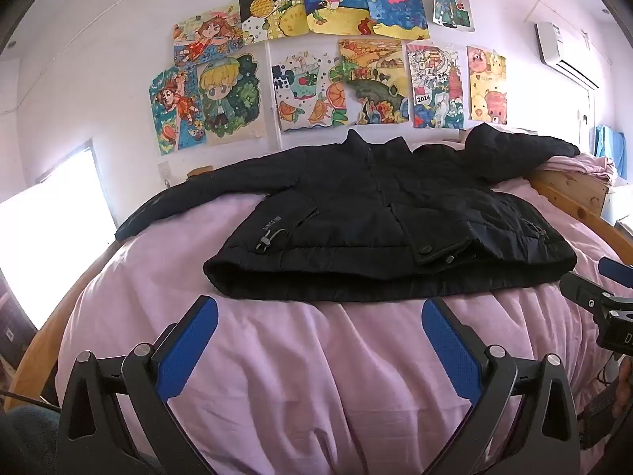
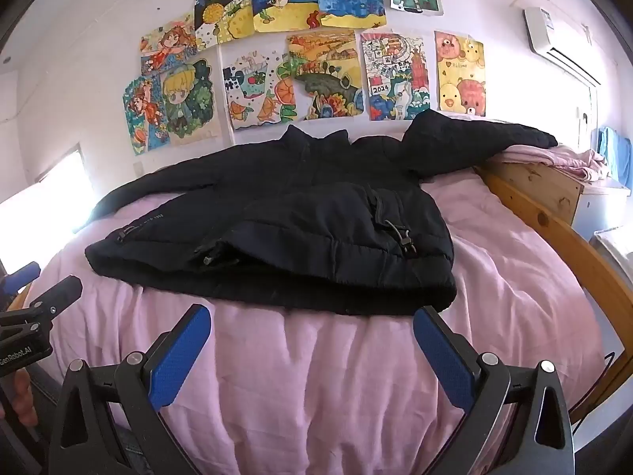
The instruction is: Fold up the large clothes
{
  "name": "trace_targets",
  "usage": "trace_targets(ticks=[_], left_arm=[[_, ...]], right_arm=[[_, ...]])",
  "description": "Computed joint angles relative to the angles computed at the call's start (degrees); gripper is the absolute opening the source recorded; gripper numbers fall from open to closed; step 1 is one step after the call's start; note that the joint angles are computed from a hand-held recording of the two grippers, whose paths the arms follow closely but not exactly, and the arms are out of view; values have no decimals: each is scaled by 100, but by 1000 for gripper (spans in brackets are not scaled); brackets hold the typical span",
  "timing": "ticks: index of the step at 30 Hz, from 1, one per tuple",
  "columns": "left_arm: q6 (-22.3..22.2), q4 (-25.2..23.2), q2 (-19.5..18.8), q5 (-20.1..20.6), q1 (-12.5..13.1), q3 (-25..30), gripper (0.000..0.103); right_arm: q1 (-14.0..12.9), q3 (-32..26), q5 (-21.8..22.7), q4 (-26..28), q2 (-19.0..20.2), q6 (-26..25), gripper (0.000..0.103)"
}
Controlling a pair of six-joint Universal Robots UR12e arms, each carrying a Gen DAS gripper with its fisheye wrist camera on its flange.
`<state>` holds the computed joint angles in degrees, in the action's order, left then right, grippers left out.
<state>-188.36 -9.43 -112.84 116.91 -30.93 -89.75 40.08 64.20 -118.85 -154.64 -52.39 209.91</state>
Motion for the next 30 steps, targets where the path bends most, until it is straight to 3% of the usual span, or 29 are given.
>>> trace_targets(ticks=[30], left_arm=[[-17, -4, -1, -9, -11, -1, 101]], right_arm=[[3, 39, 25, -5, -11, 48, 103]])
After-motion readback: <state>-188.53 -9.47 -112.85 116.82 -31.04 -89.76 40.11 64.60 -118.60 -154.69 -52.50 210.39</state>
